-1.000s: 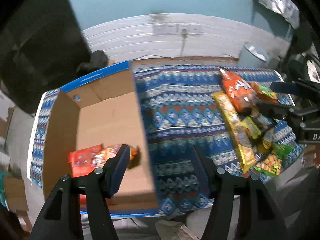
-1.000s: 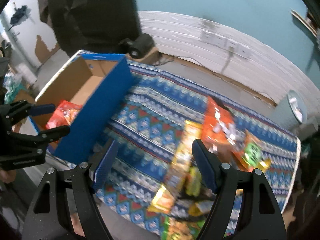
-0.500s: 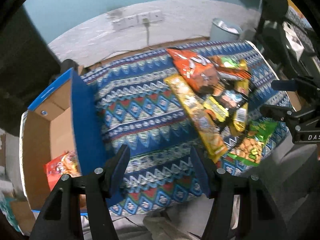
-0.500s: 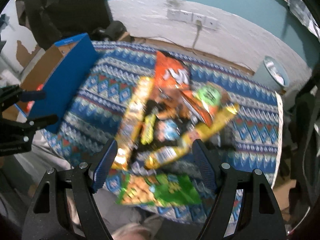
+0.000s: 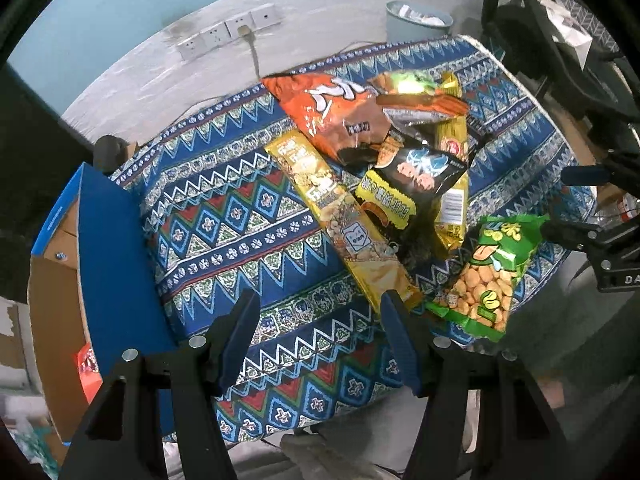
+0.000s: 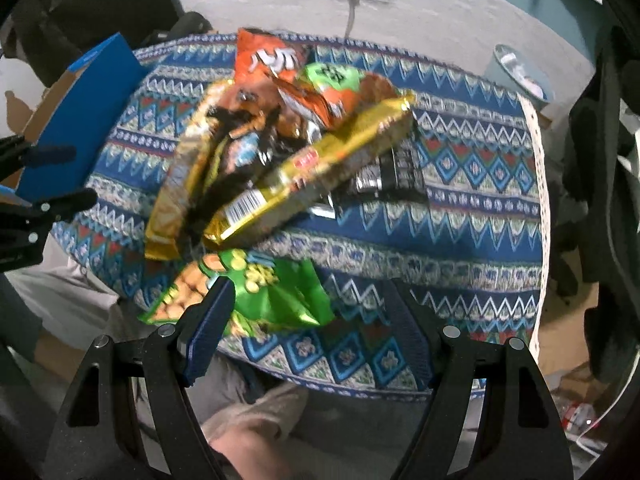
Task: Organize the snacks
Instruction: 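Grasp the yellow stick pack with the left gripper while the right grasps the green peanut bag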
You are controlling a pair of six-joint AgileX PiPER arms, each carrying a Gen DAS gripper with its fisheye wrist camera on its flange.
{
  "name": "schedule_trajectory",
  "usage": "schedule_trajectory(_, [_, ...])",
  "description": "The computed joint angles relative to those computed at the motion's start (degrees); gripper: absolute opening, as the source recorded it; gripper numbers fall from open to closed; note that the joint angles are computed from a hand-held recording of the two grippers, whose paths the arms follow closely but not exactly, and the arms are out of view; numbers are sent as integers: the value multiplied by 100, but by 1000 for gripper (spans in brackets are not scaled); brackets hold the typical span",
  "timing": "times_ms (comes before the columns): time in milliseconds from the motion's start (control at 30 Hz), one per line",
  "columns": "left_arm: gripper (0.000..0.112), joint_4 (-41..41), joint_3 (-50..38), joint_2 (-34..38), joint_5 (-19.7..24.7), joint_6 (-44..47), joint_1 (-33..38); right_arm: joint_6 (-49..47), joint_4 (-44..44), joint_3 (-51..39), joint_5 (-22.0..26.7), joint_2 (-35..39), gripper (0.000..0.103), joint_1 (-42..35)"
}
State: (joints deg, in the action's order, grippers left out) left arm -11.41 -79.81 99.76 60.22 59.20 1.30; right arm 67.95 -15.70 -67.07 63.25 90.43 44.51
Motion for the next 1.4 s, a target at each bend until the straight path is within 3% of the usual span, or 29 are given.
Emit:
schedule_trajectory(433, [64,146,-129,228,44,-233,-89,-531,530,189,29,422,77,-347])
schedule_trajectory(800, [64,164,-289,377,150,-312,-98,-328,-156,93,523,987,77,-987])
schedule_trajectory(1067, [69,240,-345,550,10,-474,-208,84,-372,526,66,588,77,-1540])
schedule_trajectory(1400, [73,174,-861,1174,335,-1202,-341,575,-248,175,-327,149,77,-875])
